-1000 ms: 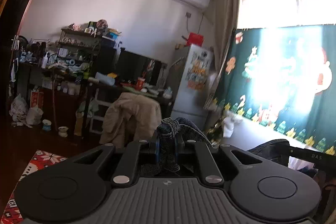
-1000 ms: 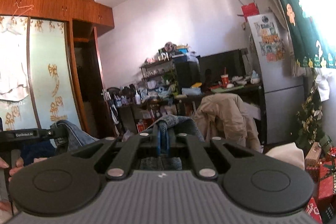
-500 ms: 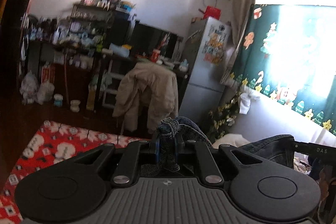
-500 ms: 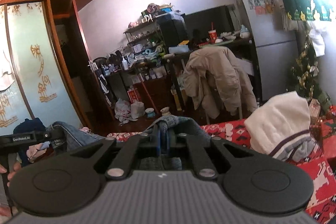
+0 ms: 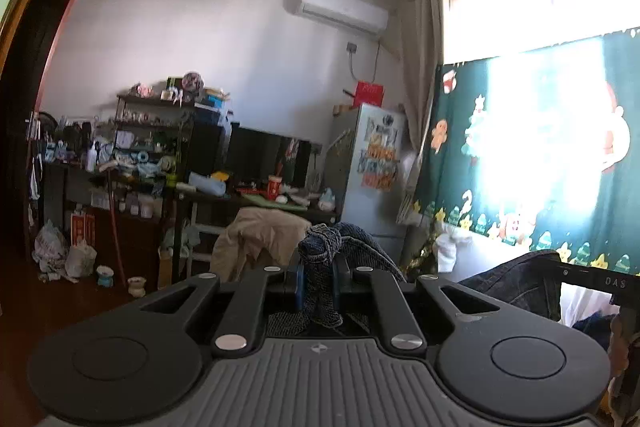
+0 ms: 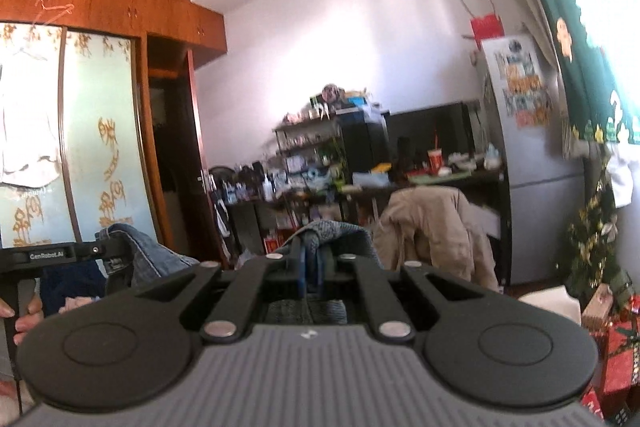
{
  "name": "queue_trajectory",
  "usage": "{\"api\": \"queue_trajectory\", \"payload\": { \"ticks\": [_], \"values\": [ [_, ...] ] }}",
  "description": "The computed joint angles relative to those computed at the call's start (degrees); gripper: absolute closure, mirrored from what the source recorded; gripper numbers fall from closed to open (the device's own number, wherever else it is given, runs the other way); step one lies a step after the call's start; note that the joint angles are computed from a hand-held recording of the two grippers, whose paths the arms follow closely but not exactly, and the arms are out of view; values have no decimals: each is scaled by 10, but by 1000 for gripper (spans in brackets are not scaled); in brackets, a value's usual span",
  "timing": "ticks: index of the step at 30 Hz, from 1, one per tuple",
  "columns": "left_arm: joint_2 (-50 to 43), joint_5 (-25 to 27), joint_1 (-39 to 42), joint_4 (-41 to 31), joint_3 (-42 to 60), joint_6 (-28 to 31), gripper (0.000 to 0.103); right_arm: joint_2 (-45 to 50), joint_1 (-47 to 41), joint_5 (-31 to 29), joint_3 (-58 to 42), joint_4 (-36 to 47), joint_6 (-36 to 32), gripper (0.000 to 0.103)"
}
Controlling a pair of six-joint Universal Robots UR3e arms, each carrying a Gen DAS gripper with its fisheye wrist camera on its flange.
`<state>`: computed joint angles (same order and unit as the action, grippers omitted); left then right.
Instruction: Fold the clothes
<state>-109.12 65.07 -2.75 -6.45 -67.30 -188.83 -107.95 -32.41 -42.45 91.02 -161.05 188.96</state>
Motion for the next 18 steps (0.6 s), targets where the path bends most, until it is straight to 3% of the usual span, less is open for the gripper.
{"api": "queue_trajectory", "payload": {
  "ticks": [4,9,12,14,15,18],
  "values": [
    [41,-10,8,21,-51,-7,91,-80,-69,69,25,29,14,97],
    [70,-31,21,39,-111,-20,91,-189,-213,210,67,98,19,97],
    [72,-32,26,32,-149,-25,91,-256,-260,253,106,227,-63,97],
    [64,-28,26,26,-169,-23,91,-268,-230,222,130,301,-128,97],
    [57,-23,24,25,-178,-20,91,-257,-195,185,143,298,-137,97],
    [21,0,12,22,-173,-9,91,-183,-67,47,186,193,-108,97]
  ]
}}
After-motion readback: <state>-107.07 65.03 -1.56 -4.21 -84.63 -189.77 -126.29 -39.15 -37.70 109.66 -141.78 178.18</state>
